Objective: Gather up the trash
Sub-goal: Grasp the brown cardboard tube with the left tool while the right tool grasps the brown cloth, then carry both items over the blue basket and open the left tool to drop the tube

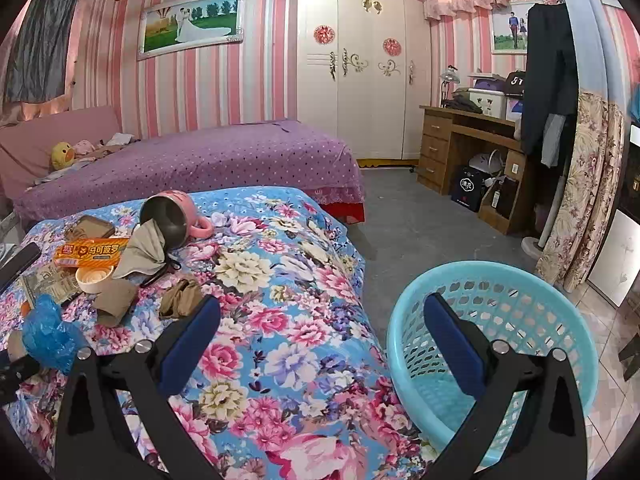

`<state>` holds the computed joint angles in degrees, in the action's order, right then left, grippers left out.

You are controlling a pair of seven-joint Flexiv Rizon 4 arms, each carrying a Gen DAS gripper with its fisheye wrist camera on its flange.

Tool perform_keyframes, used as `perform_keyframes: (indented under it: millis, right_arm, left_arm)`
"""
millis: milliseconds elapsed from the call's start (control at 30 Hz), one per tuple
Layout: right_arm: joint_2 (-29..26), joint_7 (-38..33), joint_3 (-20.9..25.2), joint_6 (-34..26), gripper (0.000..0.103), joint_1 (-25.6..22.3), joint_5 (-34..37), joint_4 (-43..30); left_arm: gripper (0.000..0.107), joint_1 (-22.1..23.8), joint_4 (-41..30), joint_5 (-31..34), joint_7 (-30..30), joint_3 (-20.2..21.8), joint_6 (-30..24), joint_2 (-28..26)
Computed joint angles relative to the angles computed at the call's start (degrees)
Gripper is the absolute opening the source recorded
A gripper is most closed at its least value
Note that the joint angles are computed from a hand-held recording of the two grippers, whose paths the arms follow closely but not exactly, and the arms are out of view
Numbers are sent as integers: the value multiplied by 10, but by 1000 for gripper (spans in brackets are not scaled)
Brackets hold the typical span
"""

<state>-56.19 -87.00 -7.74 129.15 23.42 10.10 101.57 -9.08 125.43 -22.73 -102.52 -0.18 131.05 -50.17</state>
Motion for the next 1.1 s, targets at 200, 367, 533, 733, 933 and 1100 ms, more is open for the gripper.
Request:
perform_keyframes:
  millis: [200, 367, 533, 733, 933, 1100]
  right_arm:
    - [0, 10, 36, -17, 99, -36, -71, -3]
    - [-1, 24, 61, -17, 99, -58, -132, -2]
    - [-11, 11, 43, -37, 99, -29, -138, -22]
    - [-23, 7, 41, -98, 85, -17, -176, -57]
    - [-30, 10, 71, -180, 52, -40, -237, -87]
    - [-30, 7, 83, -155, 45, -51, -252, -77]
  left_arm:
    - [51, 39, 10, 72, -8, -14, 18, 6]
    - [51, 15, 28, 32, 4, 8, 34, 19]
    - [51, -23, 43, -41, 32, 34, 51, 28]
    - [51, -54, 34, -127, 93, 50, 73, 23]
    - [51, -40, 27, -146, 99, 33, 88, 19]
    - [51, -59, 16, -187, 121, 28, 94, 13]
